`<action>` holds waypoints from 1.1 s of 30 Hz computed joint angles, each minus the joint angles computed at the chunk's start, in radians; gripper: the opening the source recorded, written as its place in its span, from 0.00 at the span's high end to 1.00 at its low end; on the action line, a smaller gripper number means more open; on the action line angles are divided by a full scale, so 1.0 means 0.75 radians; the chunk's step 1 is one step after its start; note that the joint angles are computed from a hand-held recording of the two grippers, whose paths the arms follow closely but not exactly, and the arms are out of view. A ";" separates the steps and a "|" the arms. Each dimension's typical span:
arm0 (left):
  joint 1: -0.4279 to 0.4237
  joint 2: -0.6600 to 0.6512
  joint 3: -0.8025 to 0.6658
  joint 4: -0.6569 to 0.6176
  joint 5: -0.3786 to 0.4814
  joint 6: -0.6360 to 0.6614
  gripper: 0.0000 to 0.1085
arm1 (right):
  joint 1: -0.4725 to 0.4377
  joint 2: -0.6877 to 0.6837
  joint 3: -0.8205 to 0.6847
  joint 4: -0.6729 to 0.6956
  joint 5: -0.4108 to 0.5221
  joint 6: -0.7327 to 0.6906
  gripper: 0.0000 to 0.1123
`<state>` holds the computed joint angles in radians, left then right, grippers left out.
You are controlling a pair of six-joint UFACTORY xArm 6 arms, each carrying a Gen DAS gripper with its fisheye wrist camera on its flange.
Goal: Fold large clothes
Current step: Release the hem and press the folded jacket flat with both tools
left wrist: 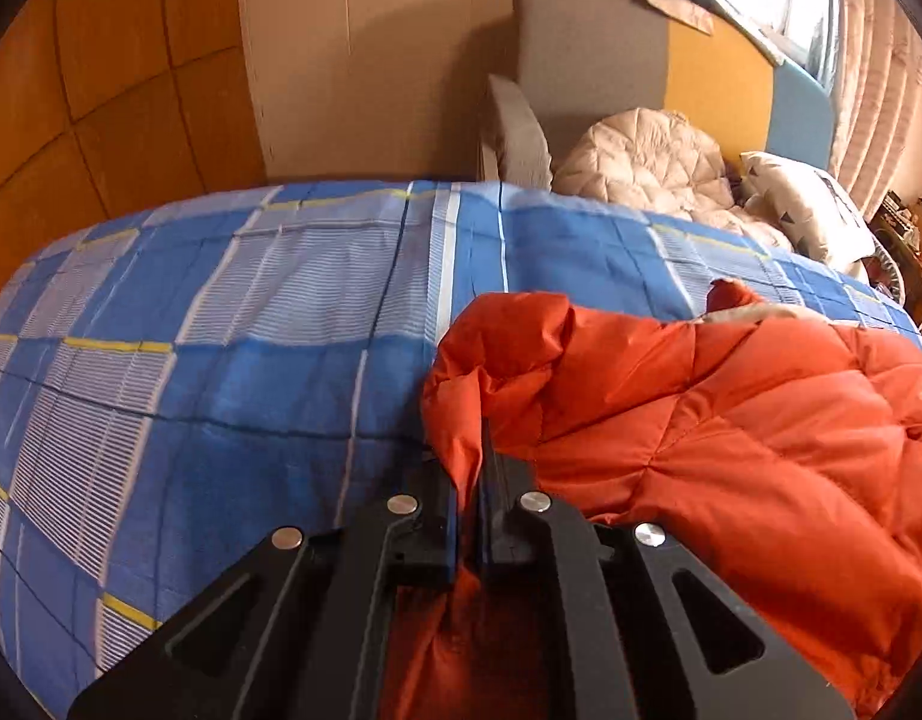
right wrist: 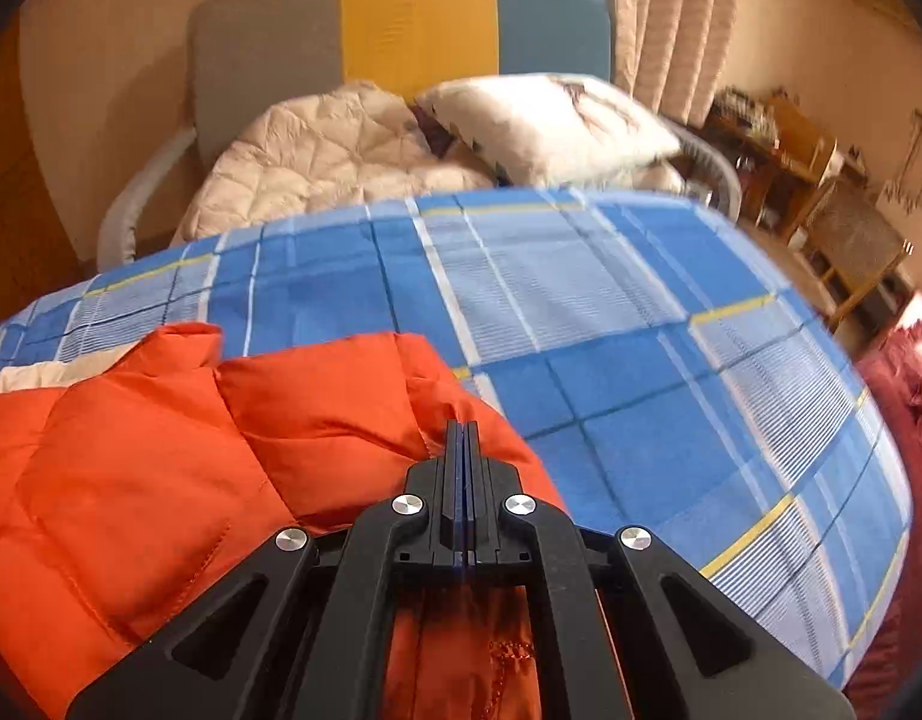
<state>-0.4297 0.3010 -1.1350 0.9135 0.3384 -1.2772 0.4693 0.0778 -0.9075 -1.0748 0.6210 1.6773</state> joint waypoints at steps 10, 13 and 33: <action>-0.062 -0.265 0.149 0.300 0.095 -0.389 0.48 | 0.053 -0.211 0.121 -0.032 0.002 0.079 0.99; -0.109 -0.336 0.183 0.373 0.055 -0.432 0.47 | 0.113 -0.284 0.143 -0.052 0.024 0.102 0.94; -0.284 -0.052 -0.032 0.112 -0.129 -0.155 0.47 | 0.379 -0.094 0.038 -0.032 0.034 0.196 0.46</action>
